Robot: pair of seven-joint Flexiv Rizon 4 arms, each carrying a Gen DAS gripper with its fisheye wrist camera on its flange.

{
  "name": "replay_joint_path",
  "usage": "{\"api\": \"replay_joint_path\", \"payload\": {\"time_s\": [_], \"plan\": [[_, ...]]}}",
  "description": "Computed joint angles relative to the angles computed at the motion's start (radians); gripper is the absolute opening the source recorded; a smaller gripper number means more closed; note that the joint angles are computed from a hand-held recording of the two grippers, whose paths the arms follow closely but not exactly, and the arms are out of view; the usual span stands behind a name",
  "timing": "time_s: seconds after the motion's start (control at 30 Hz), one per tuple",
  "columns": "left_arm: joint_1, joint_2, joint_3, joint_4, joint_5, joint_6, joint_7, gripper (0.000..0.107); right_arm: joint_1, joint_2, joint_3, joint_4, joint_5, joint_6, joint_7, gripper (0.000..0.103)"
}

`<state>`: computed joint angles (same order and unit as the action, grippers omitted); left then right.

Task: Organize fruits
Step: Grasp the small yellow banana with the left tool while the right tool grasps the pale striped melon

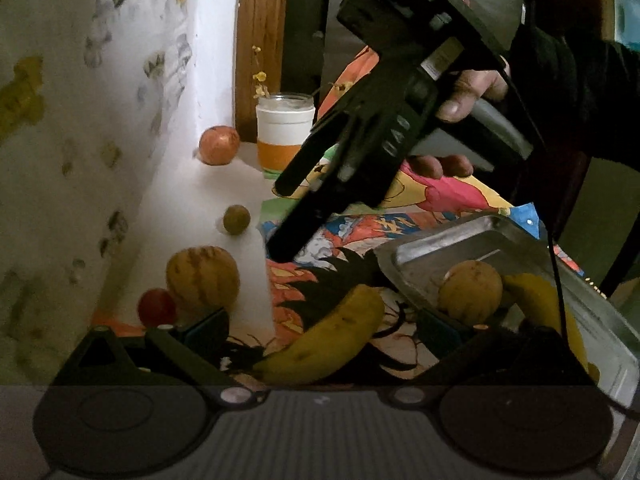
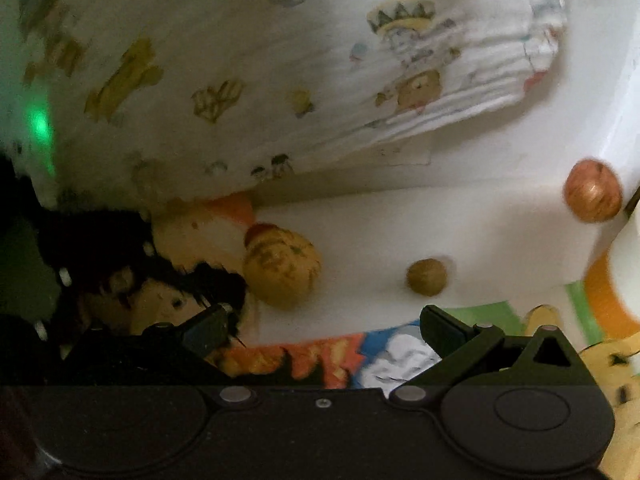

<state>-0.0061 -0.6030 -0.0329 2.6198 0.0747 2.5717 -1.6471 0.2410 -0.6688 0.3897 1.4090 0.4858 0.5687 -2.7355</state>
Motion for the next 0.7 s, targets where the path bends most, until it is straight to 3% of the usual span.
{"api": "replay_joint_path", "payload": {"time_s": [0.17,0.4,0.53,0.7], "plan": [[0.049,-0.025,-0.029,-0.023,0.051,-0.012,-0.054,0.093,-0.008,-0.029,0.009,-0.052,0.077,-0.044,0.127,0.098],[0.013,-0.031,-0.026,-0.028,0.011,-0.022,-0.080,0.084,0.004,-0.048,0.005,-0.059,0.109,-0.033,0.242,0.091],[-0.109,-0.028,0.009,-0.017,-0.159,-0.010,-0.074,0.069,0.007,-0.053,0.007,-0.045,0.113,-0.022,0.290,0.087],[-0.240,-0.030,0.036,-0.011,-0.330,0.002,-0.015,0.068,0.007,-0.050,0.018,-0.024,0.115,0.000,0.290,0.084]]}}
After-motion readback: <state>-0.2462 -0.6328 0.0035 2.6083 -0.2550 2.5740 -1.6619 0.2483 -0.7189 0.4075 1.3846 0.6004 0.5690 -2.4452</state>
